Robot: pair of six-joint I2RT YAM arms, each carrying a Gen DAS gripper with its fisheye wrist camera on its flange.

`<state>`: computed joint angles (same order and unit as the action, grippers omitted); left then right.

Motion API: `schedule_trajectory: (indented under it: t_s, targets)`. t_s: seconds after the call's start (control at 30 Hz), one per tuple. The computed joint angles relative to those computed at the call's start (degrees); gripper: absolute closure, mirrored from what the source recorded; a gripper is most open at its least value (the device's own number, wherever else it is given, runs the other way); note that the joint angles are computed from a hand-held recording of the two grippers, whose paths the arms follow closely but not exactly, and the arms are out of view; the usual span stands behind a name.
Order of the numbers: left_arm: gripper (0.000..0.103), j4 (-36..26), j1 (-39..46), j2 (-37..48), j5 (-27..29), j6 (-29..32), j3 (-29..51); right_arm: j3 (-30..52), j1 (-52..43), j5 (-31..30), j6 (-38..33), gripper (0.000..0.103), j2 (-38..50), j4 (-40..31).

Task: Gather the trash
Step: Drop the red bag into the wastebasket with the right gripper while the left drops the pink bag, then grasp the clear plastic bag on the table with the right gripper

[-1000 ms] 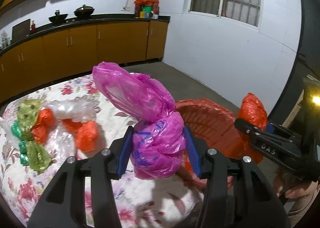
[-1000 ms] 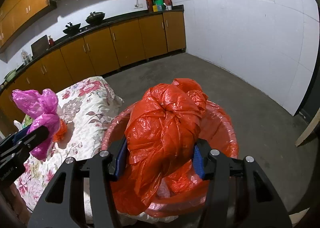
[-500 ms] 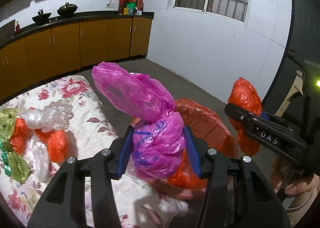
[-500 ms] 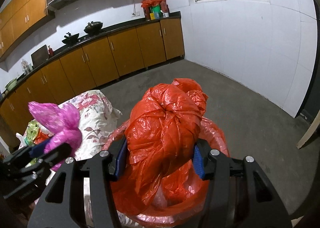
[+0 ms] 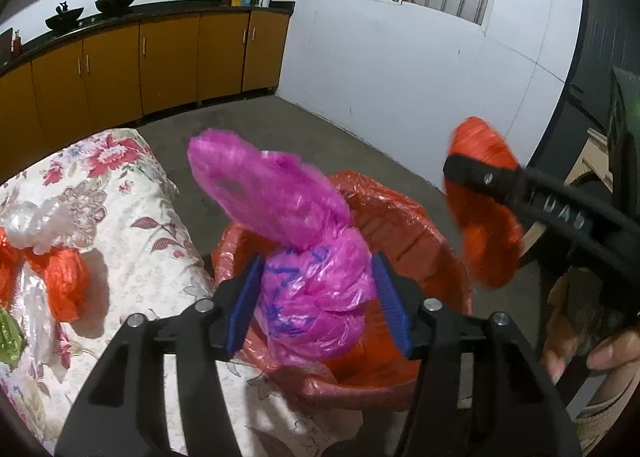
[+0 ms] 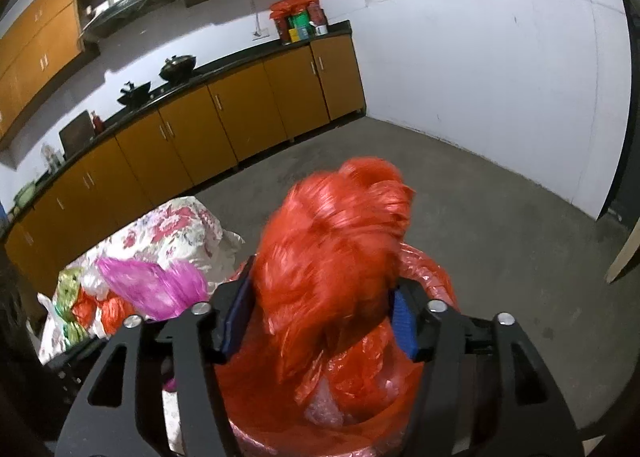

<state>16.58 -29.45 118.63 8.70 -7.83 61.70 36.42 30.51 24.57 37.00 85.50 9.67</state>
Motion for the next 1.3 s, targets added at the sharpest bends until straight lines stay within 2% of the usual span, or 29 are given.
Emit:
schedule_trajectory:
  t_s: [0.07, 0.27, 0.4, 0.57, 0.93, 1.13, 1.3]
  targets:
    - [0.042, -0.1, 0.1, 0.7, 0.1, -0.1, 0.2, -0.4, -0.3, -0.2, 0.2, 0.034, -0.2, 0.2]
    - [0.04, 0.5, 1.7, 0.0, -1.1, -0.5, -1.9, 0.1, 0.7, 2.0, -0.6, 0.031, -0.7, -0.9]
    - [0.029, 4.3, 3.0, -4.3, -6.5, -0.5, -8.0, 0.8, 3.3, 5.4, -1.0, 0.024, -1.0, -1.9]
    - [0.024, 8.5, 5.9, -9.6, -11.9, 1.1, -16.6, 2.5, 6.3, 6.6, -0.9, 0.015, 0.7, -2.5]
    - [0.024, 14.1, 20.5, -16.8, -16.1, 3.6, -30.0, 13.2, 14.9, 7.0, -2.2, 0.015, 11.4, -4.8]
    - [0.024, 14.5, 28.8, -16.6, -14.3, 3.9, -30.3, 22.1, 17.4, 3.1, -4.2, 0.015, 19.4, -6.4]
    - [0.026, 13.7, 33.8, -14.2, -12.8, 2.5, -26.4, 30.0, 18.0, 0.1, -5.4, 0.024, 25.8, -6.9]
